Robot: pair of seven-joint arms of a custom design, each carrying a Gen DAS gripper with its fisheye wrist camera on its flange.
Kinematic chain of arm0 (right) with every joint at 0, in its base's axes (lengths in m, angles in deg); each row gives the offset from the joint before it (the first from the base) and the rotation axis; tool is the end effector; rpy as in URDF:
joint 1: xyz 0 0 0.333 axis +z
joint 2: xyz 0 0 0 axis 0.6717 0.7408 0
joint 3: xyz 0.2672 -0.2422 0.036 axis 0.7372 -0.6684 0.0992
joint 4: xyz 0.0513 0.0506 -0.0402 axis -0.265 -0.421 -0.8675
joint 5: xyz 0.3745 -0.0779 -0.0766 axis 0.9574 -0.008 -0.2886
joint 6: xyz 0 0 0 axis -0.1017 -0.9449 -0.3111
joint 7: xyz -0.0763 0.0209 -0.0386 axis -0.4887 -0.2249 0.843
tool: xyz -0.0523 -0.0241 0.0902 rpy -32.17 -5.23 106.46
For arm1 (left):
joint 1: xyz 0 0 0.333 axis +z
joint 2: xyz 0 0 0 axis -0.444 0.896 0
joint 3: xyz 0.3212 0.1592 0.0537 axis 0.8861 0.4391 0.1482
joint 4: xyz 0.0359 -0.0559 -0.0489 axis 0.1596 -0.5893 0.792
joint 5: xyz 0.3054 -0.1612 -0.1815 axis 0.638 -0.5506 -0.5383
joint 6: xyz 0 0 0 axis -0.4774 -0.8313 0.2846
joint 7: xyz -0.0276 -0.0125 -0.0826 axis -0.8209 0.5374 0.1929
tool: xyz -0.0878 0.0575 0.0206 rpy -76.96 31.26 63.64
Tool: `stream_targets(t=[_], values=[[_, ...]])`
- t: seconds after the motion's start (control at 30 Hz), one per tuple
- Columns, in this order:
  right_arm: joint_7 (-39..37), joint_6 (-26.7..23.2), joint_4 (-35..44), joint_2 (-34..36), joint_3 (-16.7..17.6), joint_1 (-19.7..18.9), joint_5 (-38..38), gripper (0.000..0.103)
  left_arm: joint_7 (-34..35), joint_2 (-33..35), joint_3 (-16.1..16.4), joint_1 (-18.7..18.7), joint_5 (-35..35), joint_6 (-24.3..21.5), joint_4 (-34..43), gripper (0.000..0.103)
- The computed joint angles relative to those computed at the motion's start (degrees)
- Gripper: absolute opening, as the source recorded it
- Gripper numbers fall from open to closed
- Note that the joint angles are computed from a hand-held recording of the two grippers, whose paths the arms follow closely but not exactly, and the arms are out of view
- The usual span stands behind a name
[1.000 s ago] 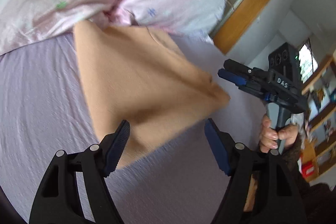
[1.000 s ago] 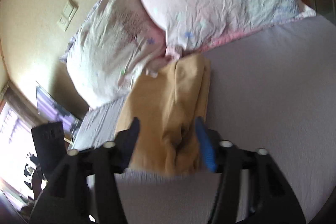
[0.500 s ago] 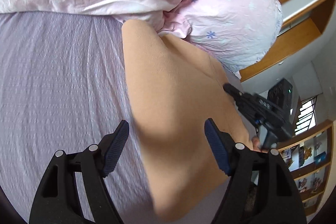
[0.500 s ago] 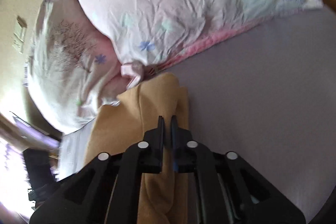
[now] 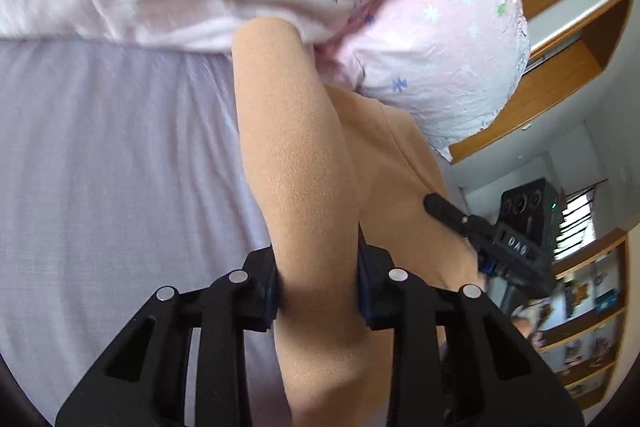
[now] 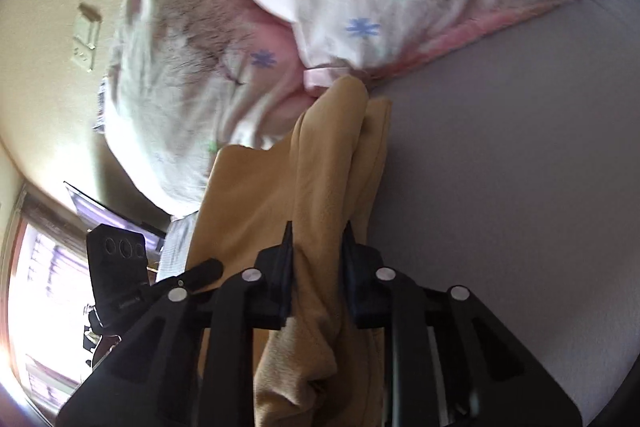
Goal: Fold small clothes
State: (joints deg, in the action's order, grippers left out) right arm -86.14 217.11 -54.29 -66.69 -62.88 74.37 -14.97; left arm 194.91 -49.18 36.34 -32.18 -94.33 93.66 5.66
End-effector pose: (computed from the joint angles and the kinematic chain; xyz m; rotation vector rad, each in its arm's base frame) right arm 0.5575 0.3989 0.5151 -1.0374 1.8692 -0.1511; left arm 0.7145 -0.2703 0.5445 1.1937 -2.2242 1.1132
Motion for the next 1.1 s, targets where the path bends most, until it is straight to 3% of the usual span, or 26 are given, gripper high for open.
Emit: stream_targets(t=[0.1,0.17,0.23,0.3,0.37,0.43,0.5,0.57,0.63,0.73,0.83,0.87,0.9,0.97,1.03,1.1], values=[[-15.1,-3.1,6.9,5.6,6.5,-3.5,11.3,0.021,0.9,-1.3,1.6,0.5,1.2,3.9,-1.5,0.034],[-25.3,-10.3,12.4,9.3,10.7,-4.9,18.9,0.029,-1.6,0.0,3.0,-0.3,4.7,3.9,0.2,0.037],[-26.1,-17.1,14.7,8.8,8.4,-1.2,18.5,0.040,-1.2,-1.6,2.5,1.3,3.7,4.9,-2.3,0.037],[-18.8,-19.6,13.3,5.7,2.5,5.0,11.1,0.074,5.2,-6.7,1.4,3.1,0.6,9.7,-9.2,0.037],[-9.8,-16.6,11.0,2.7,-0.6,8.3,0.7,0.082,13.8,-11.8,-0.2,5.7,-6.2,10.5,-15.3,0.041],[-7.1,-10.9,10.7,2.2,0.3,7.6,-3.8,0.085,19.8,-15.4,-0.2,7.0,-11.2,8.0,-19.3,0.053],[-11.1,-6.2,11.4,3.8,3.2,5.1,0.2,0.088,22.1,-17.4,0.5,6.4,-12.4,5.1,-21.9,0.058],[-17.2,-6.6,11.4,5.5,6.2,3.0,8.5,0.089,20.0,-17.1,1.7,4.4,-10.3,3.3,-22.1,0.059],[-17.9,-9.6,9.7,5.8,6.5,3.0,13.9,0.089,17.0,-16.6,2.9,1.6,-5.7,5.2,-22.9,0.059],[-13.2,-7.8,6.5,4.4,3.4,5.8,12.3,0.089,19.4,-19.7,3.4,0.4,-4.9,9.0,-27.7,0.059],[-11.6,-15.1,5.2,0.9,3.0,9.5,8.0,0.095,21.7,-23.3,4.1,0.4,-6.8,11.3,-31.5,0.060],[-11.1,-17.9,5.1,0.1,3.3,10.3,6.1,0.101,22.6,-24.7,4.6,0.6,-7.4,12.3,-33.0,0.068],[-11.2,-22.4,5.4,-0.3,4.0,11.3,4.9,0.101,23.0,-25.9,4.9,0.4,-7.5,14.2,-34.6,0.082],[-14.7,-34.1,6.8,-0.5,6.7,12.7,6.8,0.101,21.5,-28.2,5.4,-0.9,-4.5,22.2,-38.5,0.095],[-20.1,-45.4,12.2,2.5,8.6,13.4,10.4,0.101,19.4,-29.6,5.6,-2.0,0.1,28.7,-41.4,0.096],[-23.8,-51.6,16.1,5.5,9.2,14.4,12.0,0.101,17.7,-29.4,5.7,-2.6,3.8,30.8,-42.1,0.097]])
